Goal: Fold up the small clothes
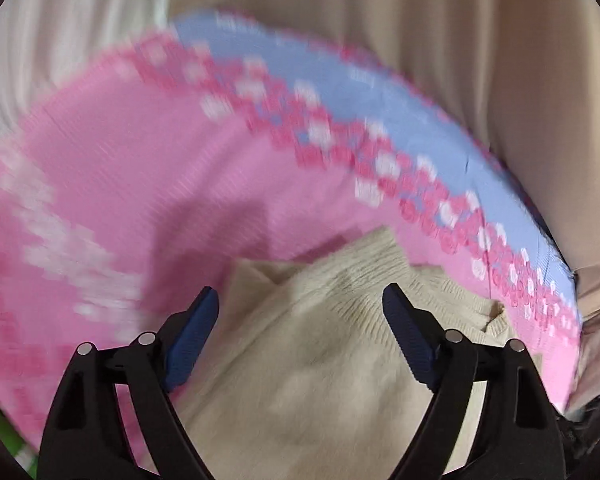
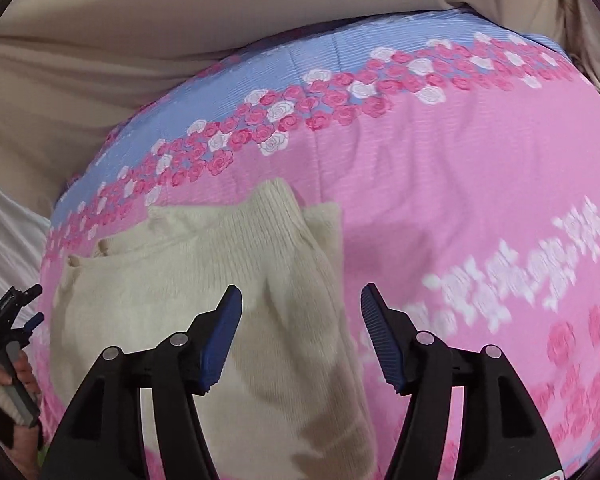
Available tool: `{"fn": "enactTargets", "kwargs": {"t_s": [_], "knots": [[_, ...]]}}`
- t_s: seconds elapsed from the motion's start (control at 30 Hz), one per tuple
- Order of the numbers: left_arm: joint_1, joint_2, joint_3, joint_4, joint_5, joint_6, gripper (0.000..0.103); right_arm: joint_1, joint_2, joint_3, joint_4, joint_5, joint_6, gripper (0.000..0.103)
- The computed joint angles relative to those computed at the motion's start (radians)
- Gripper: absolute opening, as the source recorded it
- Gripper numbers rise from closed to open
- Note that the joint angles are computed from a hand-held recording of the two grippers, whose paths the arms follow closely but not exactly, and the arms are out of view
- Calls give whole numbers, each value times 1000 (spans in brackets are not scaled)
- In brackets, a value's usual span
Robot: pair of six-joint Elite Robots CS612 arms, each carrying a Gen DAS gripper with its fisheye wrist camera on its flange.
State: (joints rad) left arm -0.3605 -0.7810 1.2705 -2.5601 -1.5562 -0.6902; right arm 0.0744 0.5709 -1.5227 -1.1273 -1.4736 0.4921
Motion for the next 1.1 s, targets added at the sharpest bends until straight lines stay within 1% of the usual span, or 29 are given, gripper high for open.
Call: {"fn": "enactTargets", "kwargs": {"t_s": [0.03, 0.07, 0.1, 0.13, 0.17, 0.23, 0.3, 0.33, 0.37, 0.4, 0.43, 0.47, 0.5, 0.53, 0.57, 0.6, 0.63, 0.67, 0.7, 0.73, 0.8, 0.83, 0.87, 0.9, 0.93, 0.97, 1.0, 1.07, 1.1], "knots": [[3, 21, -26, 53, -11, -20, 67, 1, -4, 23, 0, 1, 2, 63], [6, 32, -37, 73, -26, -18, 43, 2, -8, 42, 11, 14, -14, 60], [6, 38, -39, 73, -45, -3, 31, 3, -12, 52, 24, 27, -35, 22], [10, 33, -30, 55, -75, 13, 17, 5, -14, 51, 30, 33, -40, 14], [14, 20, -12, 26, -94, 11, 13, 4, -7, 24, -4, 48, -29, 14], [21, -20, 36, -43, -114, 10, 13, 3, -1, -20, -60, 68, -15, 13], [27, -43, 58, -60, -117, -14, 13, 2, -2, -41, -83, 60, 2, 11], [28, -40, 51, -42, -110, -35, 14, 0, 0, -40, -92, 57, 13, 12], [26, -31, 38, -18, -99, -39, 20, -1, 3, -26, -88, 52, 12, 14], [22, -14, 16, 17, -77, -30, 22, -2, 1, -5, -61, 37, -7, 23], [13, 8, -12, 70, -37, -3, 23, 3, -11, 37, 8, -14, -29, 26], [4, 17, -27, 107, -3, 5, 23, 6, -14, 59, 50, -54, -26, 24], [-1, 15, -26, 119, 15, 5, 23, 7, -16, 55, 49, -51, -12, 21], [-3, 1, -8, 89, 9, -6, 23, 14, -13, 29, 7, -67, -6, 18], [-6, -18, 17, 45, 7, -10, 29, 25, -8, 6, -41, -93, -21, 18], [-12, -39, 42, 11, 19, -6, 33, 33, -10, -8, -62, -96, -44, 18], [-24, -68, 76, -36, 53, 11, 43, 35, -10, -17, -77, -71, -56, 18], [-34, -81, 92, -54, 78, 25, 51, 37, -13, -18, -74, -37, -63, 18], [-44, -92, 108, -69, 98, 41, 52, 38, -15, -11, -59, -5, -75, 18], [-53, -92, 112, -64, 89, 67, 52, 42, -15, 2, -40, -4, -92, 18], [-66, -67, 94, 2, 67, 99, 52, 49, -11, 39, 16, -42, -117, 18], [-68, -56, 86, 34, 73, 96, 52, 47, 0, 48, 28, -48, -107, 13], [-70, -45, 77, 78, 84, 85, 50, 37, 14, 31, -2, -16, -77, 12], [-71, -37, 75, 96, 86, 71, 50, 33, 8, 28, 7, -8, -50, 11], [-70, -45, 90, 71, 91, 62, 51, 32, -2, 22, 18, -15, -31, 11], [-71, -57, 101, 64, 104, 65, 49, 32, -4, 9, 1, -11, -34, 17], [-71, -61, 104, 62, 109, 68, 50, 32, -6, 1, -12, -4, -46, 21], [-67, -62, 105, 72, 113, 67, 50, 37, -17, 15, 5, -10, -96, 21], [-66, -62, 105, 86, 111, 56, 50, 38, -21, 32, 25, -27, -119, 21]]}}
